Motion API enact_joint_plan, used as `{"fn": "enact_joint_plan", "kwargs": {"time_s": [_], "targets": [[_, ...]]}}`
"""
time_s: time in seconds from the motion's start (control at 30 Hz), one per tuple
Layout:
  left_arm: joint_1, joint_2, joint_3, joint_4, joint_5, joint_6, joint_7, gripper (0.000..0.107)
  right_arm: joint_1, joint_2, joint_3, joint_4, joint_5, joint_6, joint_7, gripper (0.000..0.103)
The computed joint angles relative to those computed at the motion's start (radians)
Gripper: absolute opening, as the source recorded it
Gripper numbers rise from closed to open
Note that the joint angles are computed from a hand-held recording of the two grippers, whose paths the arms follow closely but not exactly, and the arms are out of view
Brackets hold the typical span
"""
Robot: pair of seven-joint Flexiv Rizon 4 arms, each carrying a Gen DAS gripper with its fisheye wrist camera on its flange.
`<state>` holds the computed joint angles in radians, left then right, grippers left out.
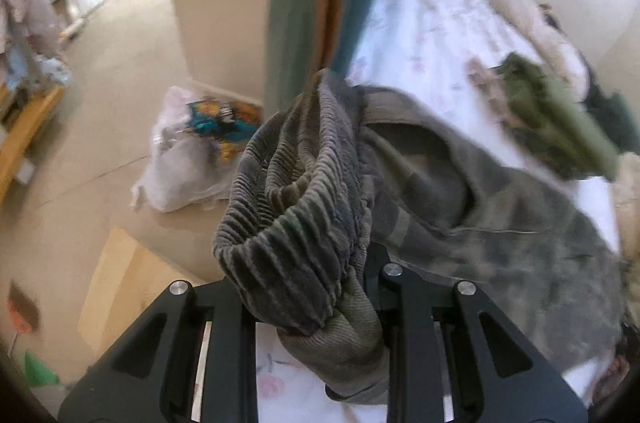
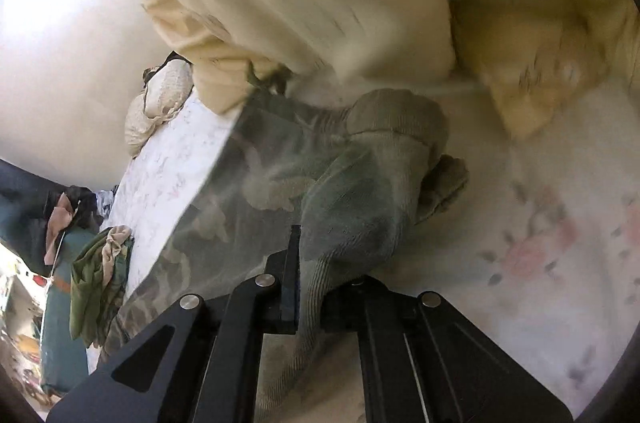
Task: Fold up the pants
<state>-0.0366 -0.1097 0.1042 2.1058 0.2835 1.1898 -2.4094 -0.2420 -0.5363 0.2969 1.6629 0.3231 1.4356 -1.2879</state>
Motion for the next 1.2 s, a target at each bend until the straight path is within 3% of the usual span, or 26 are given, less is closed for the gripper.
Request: {"fn": "enact_joint_plan", "kwargs": {"time_s": [0.17, 0.3, 0.47, 0.63, 0.73, 0.87, 1.03, 1.1, 1.13, 1.2], "targets": [[0.019, 0.094, -0.025, 0.035, -0.133, 0.008, 0.167, 0.019, 0.045, 0.091, -0.063, 0.014, -0.075, -0.096, -0.005, 0.004], [0.03, 0.178, -0.033, 0.043, -0.207, -0.074, 0.252, 0.019, 0.082, 0.15, -0.121, 0.047, -0.077, -0.152, 0.053, 0.004], [0.035, 0.291, -0.012, 0.113, -0.354, -0.172, 0.428, 0.019, 0.106, 0.296, -0.185, 0.185, -0.101, -0.249, 0.12, 0.004], [0.044, 0.458, 0.018, 0.231, -0.41, -0.305, 0.53, 0.019, 0.122, 0.49, -0.231, 0.359, -0.115, -0.397, 0.238, 0.004], [0.05, 0.521, 0.038, 0.307, -0.457, -0.322, 0.59, 0.019, 0.143, 0.587, -0.239, 0.463, -0.244, -0.434, 0.354, 0.004], [0.099, 0.498, -0.012, 0.32, -0.396, -0.378, 0.563, 0.02, 0.18, 0.562, -0.254, 0.455, -0.345, -0.591, 0.388, 0.006], [0.11, 0.47, -0.041, 0.297, -0.322, -0.418, 0.558, 0.02, 0.2, 0.512, -0.264, 0.447, -0.384, -0.685, 0.392, 0.011], [0.11, 0.465, -0.044, 0.291, -0.312, -0.427, 0.549, 0.02, 0.205, 0.526, -0.261, 0.459, -0.463, -0.683, 0.443, 0.028], [0.109, 0.464, -0.047, 0.286, -0.303, -0.433, 0.545, 0.021, 0.211, 0.531, -0.257, 0.467, -0.544, -0.709, 0.493, 0.041], [0.106, 0.465, -0.047, 0.281, -0.299, -0.434, 0.54, 0.021, 0.228, 0.54, -0.244, 0.474, -0.753, -0.816, 0.601, 0.051]]}}
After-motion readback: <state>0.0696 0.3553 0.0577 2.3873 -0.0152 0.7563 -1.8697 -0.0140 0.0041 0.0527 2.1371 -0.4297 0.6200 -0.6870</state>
